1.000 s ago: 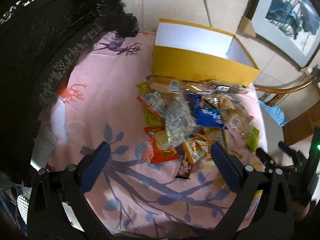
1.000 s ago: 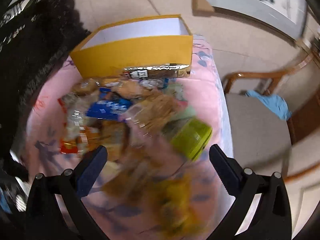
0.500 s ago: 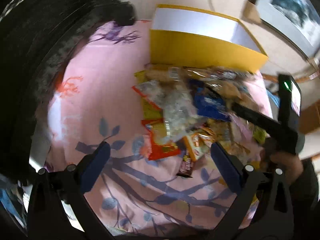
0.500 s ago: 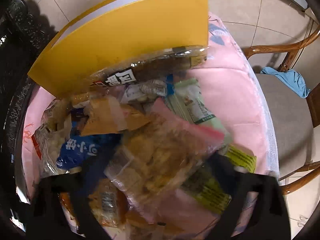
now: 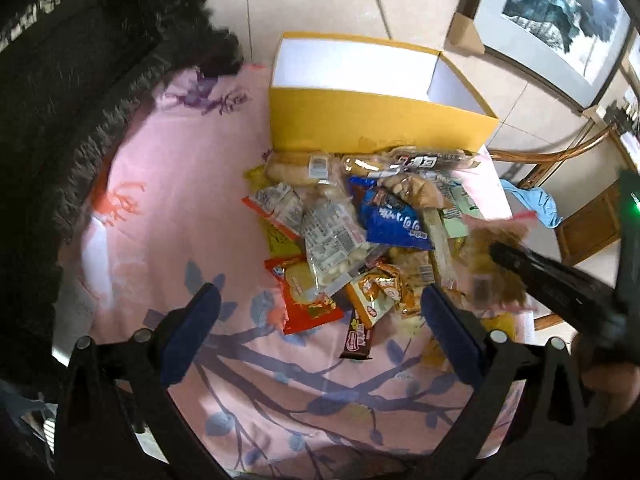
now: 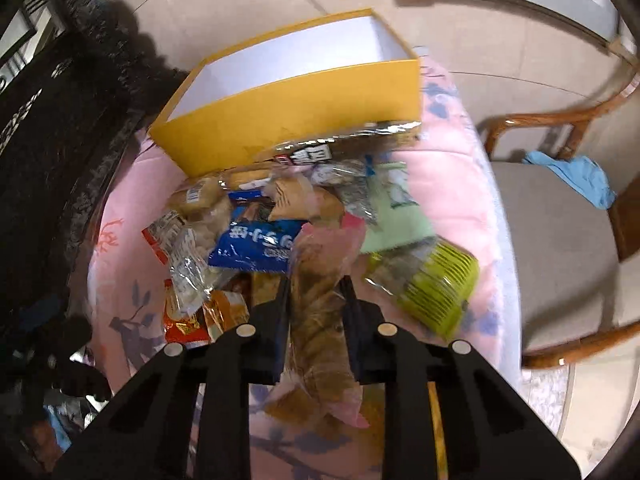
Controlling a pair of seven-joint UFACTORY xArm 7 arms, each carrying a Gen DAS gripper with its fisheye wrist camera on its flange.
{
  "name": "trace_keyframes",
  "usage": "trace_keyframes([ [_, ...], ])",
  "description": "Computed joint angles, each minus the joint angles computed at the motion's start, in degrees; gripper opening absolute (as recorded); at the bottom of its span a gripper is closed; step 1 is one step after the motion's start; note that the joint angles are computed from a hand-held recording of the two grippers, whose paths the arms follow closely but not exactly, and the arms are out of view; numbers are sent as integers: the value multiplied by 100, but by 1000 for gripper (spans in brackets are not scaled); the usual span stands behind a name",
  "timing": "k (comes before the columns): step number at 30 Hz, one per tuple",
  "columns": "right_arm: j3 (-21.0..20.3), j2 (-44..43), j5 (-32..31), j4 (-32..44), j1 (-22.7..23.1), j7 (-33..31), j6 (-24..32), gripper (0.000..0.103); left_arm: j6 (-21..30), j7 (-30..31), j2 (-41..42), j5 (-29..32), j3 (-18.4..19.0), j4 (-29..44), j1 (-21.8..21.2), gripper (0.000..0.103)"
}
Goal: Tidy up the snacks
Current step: 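Grasp the clear pink-topped bread bag with the right tool while the left tool grasps the red biscuit packet, then carry both packets over the yellow box and open both tools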
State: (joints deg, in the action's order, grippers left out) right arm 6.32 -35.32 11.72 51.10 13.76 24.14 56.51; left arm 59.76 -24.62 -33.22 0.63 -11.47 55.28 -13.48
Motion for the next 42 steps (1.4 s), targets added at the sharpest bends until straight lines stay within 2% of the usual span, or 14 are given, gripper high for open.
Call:
trace_keyframes([
  [2,-41,-299,196,-141,34,159,-1,25,-93,140,-40,-293,268,-195,-59,101],
  [7,48,-679,0,-33,-32,345,354,25,-653,920,-239,-713,831,-1004,-5,101],
  [10,33,-720,-76,-30,-73,316,371,25,-686,925,-151,-741,915,-1214,302,99],
  [13,19,-597,-65,25,-95,342,404,25,-1219,1209,32,-1138,1052,-1359,207,99],
  [18,-26,-391,74,58,-31,282,251,25,-1167,1545,610,-877,613,-1305,57,99],
  [20,-17,-335,44,82,-42,256,229,25,-1376,1043,870,-198,130,-1414,229,101],
  [22,-39,-337,87,53,-45,282,225,25,-1778,800,906,110,-21,-1509,169,94],
  [24,-51,-372,125,2,-38,296,214,25,-1964,844,1059,214,-19,-1389,23,65],
  [26,-29,-431,121,-35,-48,346,239,25,-1780,725,1187,200,15,-1194,-34,52],
  [28,-27,-520,151,-55,-28,360,190,25,-1621,798,1134,29,158,-1148,-128,48],
  [30,11,-562,102,29,-19,351,187,25,-1482,662,970,15,172,-1144,-107,46],
  [32,42,-559,46,159,5,298,213,25,-1130,640,739,-190,327,-1063,-106,45],
  [35,153,-512,-124,435,8,232,284,25,-789,487,321,90,248,-968,94,45],
  [42,90,-300,-15,919,169,-100,-81,25,-650,357,-295,431,109,-479,311,45],
])
